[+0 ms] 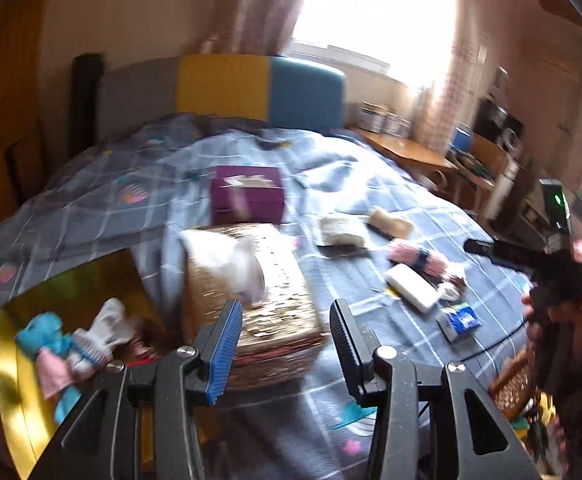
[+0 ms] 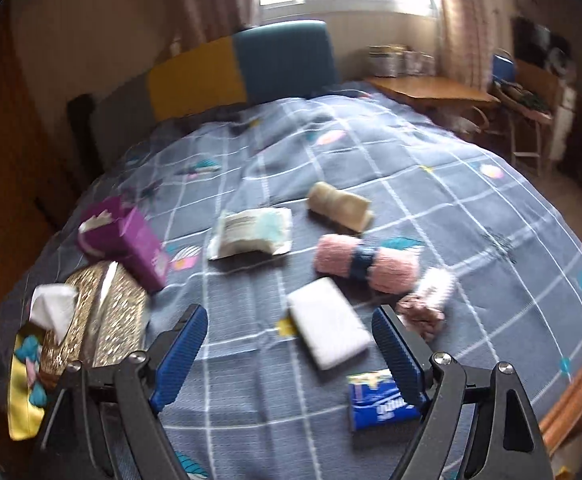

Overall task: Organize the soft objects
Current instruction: 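Move both tools back over the remaining items on the bed, then grasp the blue Tempo tissue pack with the right tool and lift it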

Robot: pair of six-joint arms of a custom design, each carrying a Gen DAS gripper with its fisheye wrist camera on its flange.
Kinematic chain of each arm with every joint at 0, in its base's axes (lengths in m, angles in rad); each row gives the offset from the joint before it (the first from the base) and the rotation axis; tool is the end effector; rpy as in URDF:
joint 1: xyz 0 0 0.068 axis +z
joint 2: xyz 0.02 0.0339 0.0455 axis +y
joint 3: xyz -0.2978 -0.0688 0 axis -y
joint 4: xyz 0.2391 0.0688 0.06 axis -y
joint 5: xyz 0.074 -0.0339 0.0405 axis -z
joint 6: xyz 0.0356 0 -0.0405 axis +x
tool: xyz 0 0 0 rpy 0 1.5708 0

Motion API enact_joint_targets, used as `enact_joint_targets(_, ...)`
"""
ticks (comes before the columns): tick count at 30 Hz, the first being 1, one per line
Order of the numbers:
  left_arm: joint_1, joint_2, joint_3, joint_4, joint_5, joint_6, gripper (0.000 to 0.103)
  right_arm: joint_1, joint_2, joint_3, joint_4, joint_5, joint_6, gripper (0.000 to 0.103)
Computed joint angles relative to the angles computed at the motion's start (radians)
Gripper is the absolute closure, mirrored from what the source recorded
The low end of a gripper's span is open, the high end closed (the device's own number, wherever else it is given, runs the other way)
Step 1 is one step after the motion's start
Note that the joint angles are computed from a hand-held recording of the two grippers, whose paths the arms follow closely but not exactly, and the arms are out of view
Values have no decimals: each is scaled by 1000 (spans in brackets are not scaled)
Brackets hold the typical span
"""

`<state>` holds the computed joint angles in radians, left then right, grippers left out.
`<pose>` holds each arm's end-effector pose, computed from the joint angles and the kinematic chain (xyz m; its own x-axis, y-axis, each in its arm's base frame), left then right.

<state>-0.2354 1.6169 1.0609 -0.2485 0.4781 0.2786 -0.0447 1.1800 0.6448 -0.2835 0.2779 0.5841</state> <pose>0.3285 -0.0956 0.2597 -0.5313 0.3785 -0.7579 0.6901 0.7123 -0.1280 0.2161 -0.0194 0.2395 -0.4816 0.5524 -0.6804 0.5943 0.7764 0.2096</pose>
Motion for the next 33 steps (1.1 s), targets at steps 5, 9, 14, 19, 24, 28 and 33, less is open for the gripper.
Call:
enact_joint_targets(5, -101, 30, 31, -44, -11, 28, 57, -168, 17, 25, -113, -128, -70, 13)
enact_joint_targets(9, -160, 59, 43, -76, -27, 40, 57, -293, 105, 25, -171, -322, -132, 11)
enact_joint_targets(14, -194, 108, 66, -127, -34, 70, 57, -326, 222, 48, -227, -363, -241, 1)
enact_joint_targets(19, -218, 138, 87, -149, -41, 78, 57, -328, 383, 120, -290, -391, -338, 0)
enact_joint_targets(24, -243, 168, 129, -179, -37, 92, 57, -321, 505, 197, -361, -380, -361, 0)
enact_joint_targets(28, -264, 194, 167, -198, -36, 90, 57, -320, 585, 228, -387, -417, -370, 0)
enact_joint_targets(33, -294, 254, 233, -239, -43, 70, 57, -317, 558, 201, -364, -405, -378, 30)
